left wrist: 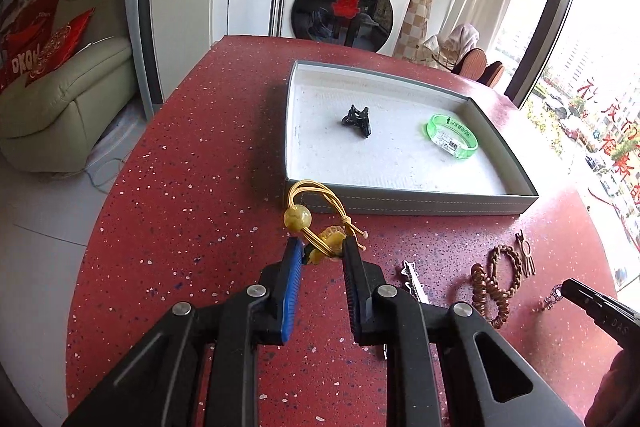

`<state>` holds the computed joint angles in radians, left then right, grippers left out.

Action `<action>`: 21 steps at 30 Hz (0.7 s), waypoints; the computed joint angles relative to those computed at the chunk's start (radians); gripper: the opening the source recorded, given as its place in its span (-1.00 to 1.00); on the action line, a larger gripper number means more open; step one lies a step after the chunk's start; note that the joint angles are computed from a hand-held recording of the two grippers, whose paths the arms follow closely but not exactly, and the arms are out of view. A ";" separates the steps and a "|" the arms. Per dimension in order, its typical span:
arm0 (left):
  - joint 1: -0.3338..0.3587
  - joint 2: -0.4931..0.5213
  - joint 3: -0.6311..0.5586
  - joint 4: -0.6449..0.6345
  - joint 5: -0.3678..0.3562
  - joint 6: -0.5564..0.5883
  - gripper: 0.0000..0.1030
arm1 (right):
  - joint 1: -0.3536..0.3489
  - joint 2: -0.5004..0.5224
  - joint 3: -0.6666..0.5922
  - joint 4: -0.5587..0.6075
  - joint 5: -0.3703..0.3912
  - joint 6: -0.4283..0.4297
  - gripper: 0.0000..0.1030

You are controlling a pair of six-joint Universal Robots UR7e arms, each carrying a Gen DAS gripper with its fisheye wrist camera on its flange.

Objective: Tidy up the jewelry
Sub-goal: 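Grasp the yellow beaded hair tie with the left tool while the right tool grasps the heart pendant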

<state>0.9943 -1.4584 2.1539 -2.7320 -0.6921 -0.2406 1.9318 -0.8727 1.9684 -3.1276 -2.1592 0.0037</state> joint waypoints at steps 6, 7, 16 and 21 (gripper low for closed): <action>-0.018 -0.007 -0.009 -0.013 -0.011 0.027 -0.26 | -0.004 -0.020 -0.025 0.022 0.047 0.011 -0.87; -0.021 -0.007 -0.012 -0.016 -0.012 0.031 -0.26 | -0.002 -0.018 -0.029 0.020 0.039 0.009 -0.87; -0.033 -0.010 -0.010 -0.025 -0.021 0.043 -0.26 | -0.030 0.006 -0.031 0.081 -0.018 0.075 0.17; -0.034 -0.018 -0.005 -0.020 -0.024 0.048 -0.26 | -0.016 0.055 -0.046 0.068 -0.086 0.020 0.16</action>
<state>0.9606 -1.4769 2.1494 -2.7517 -0.7162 -0.1925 1.9162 -0.8181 1.9225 -3.0595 -2.2451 0.0235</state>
